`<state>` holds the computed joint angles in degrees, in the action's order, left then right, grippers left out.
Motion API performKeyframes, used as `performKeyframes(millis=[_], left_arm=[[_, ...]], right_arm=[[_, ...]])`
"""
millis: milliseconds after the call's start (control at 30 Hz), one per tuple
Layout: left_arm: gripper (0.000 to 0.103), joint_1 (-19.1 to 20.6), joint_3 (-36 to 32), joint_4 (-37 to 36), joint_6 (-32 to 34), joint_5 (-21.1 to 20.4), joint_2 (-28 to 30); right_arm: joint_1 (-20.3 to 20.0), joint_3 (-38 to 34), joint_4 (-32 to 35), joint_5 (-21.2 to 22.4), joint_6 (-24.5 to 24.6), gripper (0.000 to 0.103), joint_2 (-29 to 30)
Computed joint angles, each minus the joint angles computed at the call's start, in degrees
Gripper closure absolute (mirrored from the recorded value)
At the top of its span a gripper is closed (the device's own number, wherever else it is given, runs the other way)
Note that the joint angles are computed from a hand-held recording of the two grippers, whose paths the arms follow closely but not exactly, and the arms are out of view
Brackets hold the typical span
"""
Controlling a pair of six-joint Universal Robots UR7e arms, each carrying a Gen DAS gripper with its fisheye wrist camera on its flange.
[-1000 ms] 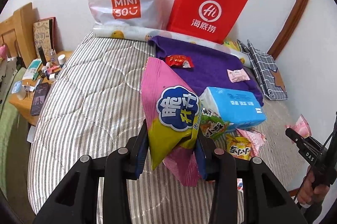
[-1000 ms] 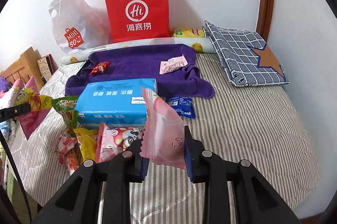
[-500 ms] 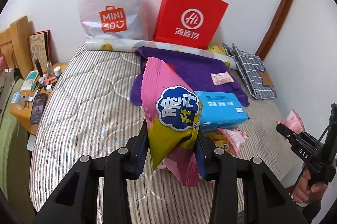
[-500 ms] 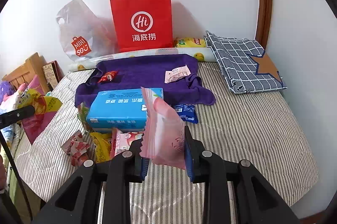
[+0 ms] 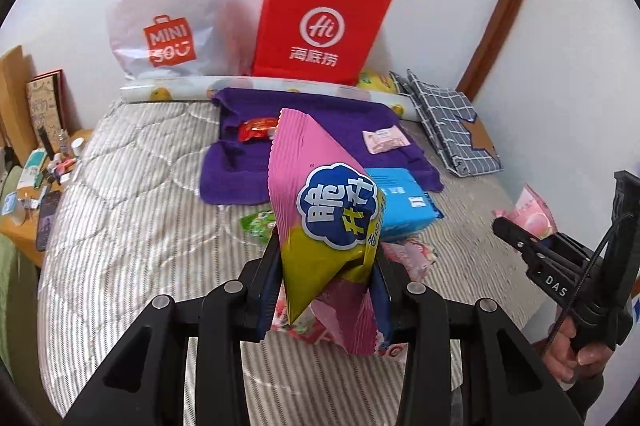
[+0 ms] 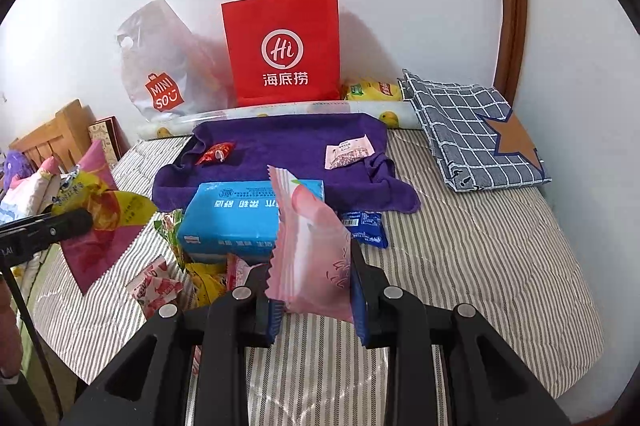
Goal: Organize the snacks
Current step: 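Carry the chip bag and pink packet over the purple towel with both grippers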
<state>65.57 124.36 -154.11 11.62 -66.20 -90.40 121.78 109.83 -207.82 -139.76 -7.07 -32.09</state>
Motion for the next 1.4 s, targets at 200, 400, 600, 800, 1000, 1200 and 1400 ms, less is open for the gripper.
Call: performKeyframes(millis=[200,400,600,800,1000,1200,1400], left_arm=[[0.064,-0.2,-1.7,0.2,0.6,-1.1,3.5],[0.064,0.2,-4.1,-0.3,1.3,-2.4,6.9],[0.064,0.8,-7.5,-1.2,2.3,-2.6,10.8],[0.064,1.4,-12.1,-0.5,2.4,-2.8,14.6],[0.064,1.9,-16.3,-1.7,3.9,-0.5,18.2],[0.064,3.4,-21.5,-1.2,3.9,-0.5,21.8],[0.064,4.5,-25.9,-0.6,3.9,0.0,25.4]], right_arm=[[-0.9,-1.5,0.4,0.5,-0.8,0.077,0.3],[-2.5,-3.6,1.1,1.5,-1.7,0.077,0.4],[-4.4,-6.8,2.5,2.6,-3.0,0.077,0.9],[-6.2,-9.8,5.0,4.3,-3.1,0.077,0.8],[-7.6,-14.0,7.9,4.3,-4.3,0.077,1.6],[-9.3,-17.7,10.2,5.2,-5.3,0.077,2.5],[-10.9,-22.2,14.2,6.2,-5.7,0.077,4.3]])
